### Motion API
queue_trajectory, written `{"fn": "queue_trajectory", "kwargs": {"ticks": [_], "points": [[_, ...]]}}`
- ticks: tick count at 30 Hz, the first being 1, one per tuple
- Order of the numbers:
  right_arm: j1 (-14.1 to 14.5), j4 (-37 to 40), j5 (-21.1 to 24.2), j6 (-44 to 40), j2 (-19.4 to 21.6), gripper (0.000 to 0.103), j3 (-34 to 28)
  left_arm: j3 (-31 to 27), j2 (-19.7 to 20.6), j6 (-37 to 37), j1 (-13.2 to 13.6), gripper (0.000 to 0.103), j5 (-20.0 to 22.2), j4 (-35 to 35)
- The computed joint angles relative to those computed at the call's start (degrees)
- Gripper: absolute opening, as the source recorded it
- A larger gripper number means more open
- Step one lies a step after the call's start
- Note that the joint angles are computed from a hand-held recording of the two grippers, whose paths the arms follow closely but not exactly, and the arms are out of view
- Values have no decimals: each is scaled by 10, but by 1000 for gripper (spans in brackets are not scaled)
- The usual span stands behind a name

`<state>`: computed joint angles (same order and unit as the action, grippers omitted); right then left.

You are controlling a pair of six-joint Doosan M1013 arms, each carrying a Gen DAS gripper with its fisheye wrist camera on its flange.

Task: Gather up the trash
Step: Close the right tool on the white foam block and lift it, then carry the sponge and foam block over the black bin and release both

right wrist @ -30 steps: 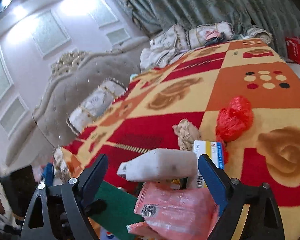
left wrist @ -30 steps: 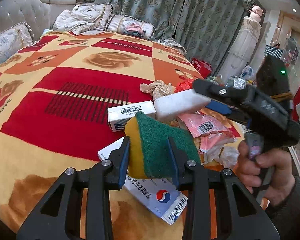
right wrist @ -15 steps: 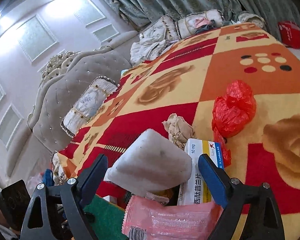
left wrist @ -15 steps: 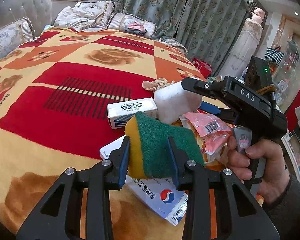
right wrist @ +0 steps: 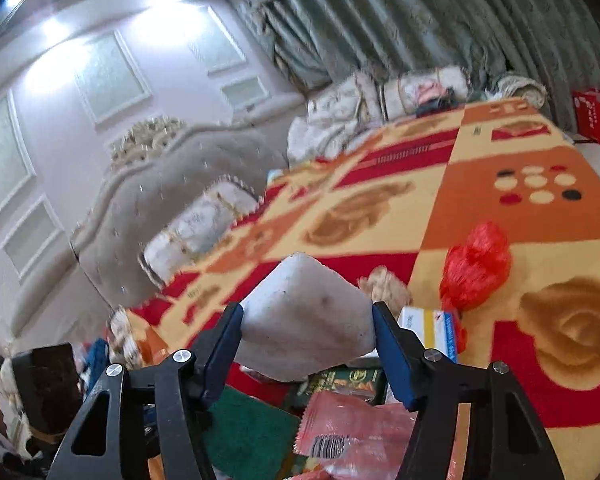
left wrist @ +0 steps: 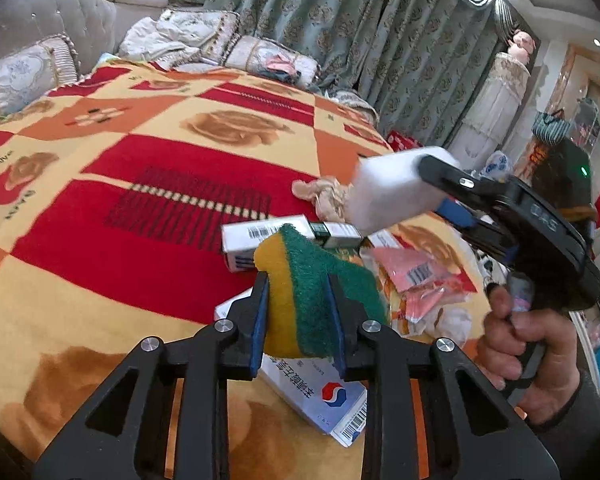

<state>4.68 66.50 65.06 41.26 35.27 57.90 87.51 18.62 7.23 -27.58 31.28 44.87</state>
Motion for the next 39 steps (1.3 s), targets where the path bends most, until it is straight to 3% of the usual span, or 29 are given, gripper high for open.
{"fn": "queue_trajectory", "kwargs": {"ticks": [10,16,28,35,39], "points": [[-37,29,-40,-9,-31,63,41,-31,-3,-12,-17,23,56,41],[-58,-6,-89,8,-48,63,57,-77,11,27,-24,23,69,29],[-128,-59,-144,48,-74,63,84,-229,102,230,-31,23,54,-170],[-172,-173,-170,175,-68,63,78,-363,187,392,-59,23,86,-298],[-187,-229,-154,247,-52,63,57,-464,252,478,-70,23,137,-372]]}}
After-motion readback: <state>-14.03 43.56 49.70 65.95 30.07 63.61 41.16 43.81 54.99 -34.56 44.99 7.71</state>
